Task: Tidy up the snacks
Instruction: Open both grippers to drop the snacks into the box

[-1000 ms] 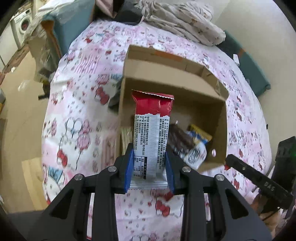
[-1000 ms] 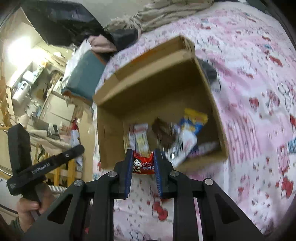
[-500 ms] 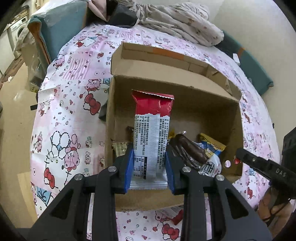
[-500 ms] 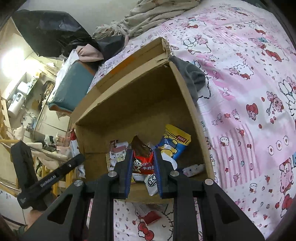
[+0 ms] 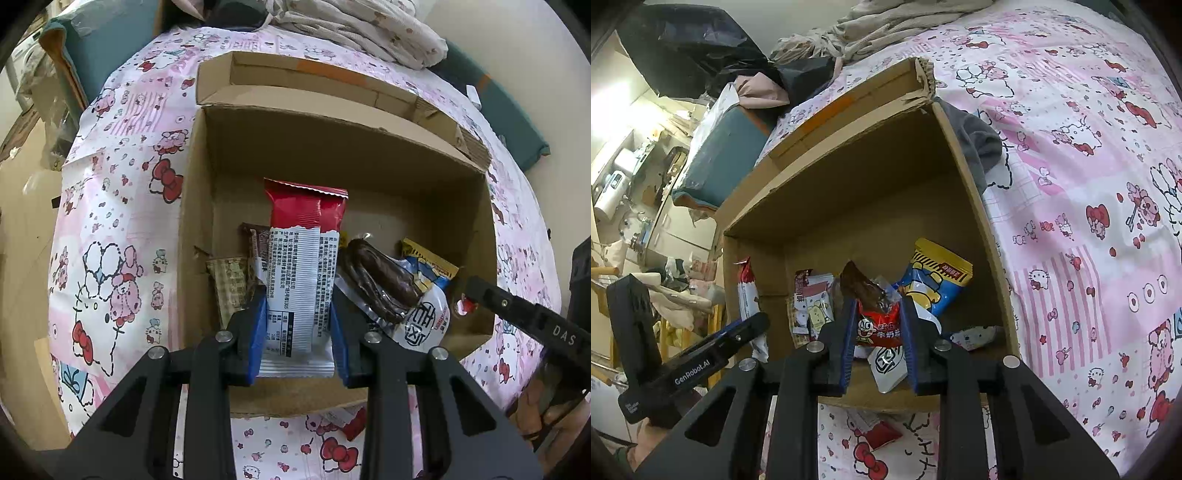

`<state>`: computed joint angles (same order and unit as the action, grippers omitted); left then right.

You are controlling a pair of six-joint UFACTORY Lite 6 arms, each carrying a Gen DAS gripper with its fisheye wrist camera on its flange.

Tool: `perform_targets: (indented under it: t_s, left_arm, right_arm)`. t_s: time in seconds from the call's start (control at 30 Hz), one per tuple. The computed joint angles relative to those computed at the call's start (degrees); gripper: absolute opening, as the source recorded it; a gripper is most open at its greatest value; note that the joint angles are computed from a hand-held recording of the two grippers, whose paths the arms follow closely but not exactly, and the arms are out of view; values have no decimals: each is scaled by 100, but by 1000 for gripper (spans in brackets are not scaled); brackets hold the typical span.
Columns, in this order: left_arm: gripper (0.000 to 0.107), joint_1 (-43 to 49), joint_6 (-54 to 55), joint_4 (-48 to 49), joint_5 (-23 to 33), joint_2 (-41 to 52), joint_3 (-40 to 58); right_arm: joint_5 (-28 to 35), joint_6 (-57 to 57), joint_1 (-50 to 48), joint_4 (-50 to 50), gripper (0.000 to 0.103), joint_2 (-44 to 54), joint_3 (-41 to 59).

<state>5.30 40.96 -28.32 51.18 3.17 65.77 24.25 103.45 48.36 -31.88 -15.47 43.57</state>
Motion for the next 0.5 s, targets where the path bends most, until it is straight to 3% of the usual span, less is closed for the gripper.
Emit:
perform_targets:
  t_s: [0.17,0.2,0.23,0.33,0.37,0.5]
  left_arm:
    - [29,-37,43,-28,-26,-38,-16]
    - [34,-37,37,-27,3,-11,4]
    - [42,-46,20,-3,2,1,16]
    - [46,-42,117,-63,-68,-77,-15]
    - [47,-57,123,-52,-62,-81,6]
    - [77,35,145,-175,-12,-114,41]
  right_arm:
    - [-62,310,0,-242,29,-80,-77]
    - [-116,338,-19,-259,31,-110,-109]
    - [-191,346,-46,-255,35,-150,-145]
    - [-129,708,19,-619,59,-248,-163]
    - [-15,845,74,-758,61,-249,-129]
    - [69,804,88,-795,62,-312,-81]
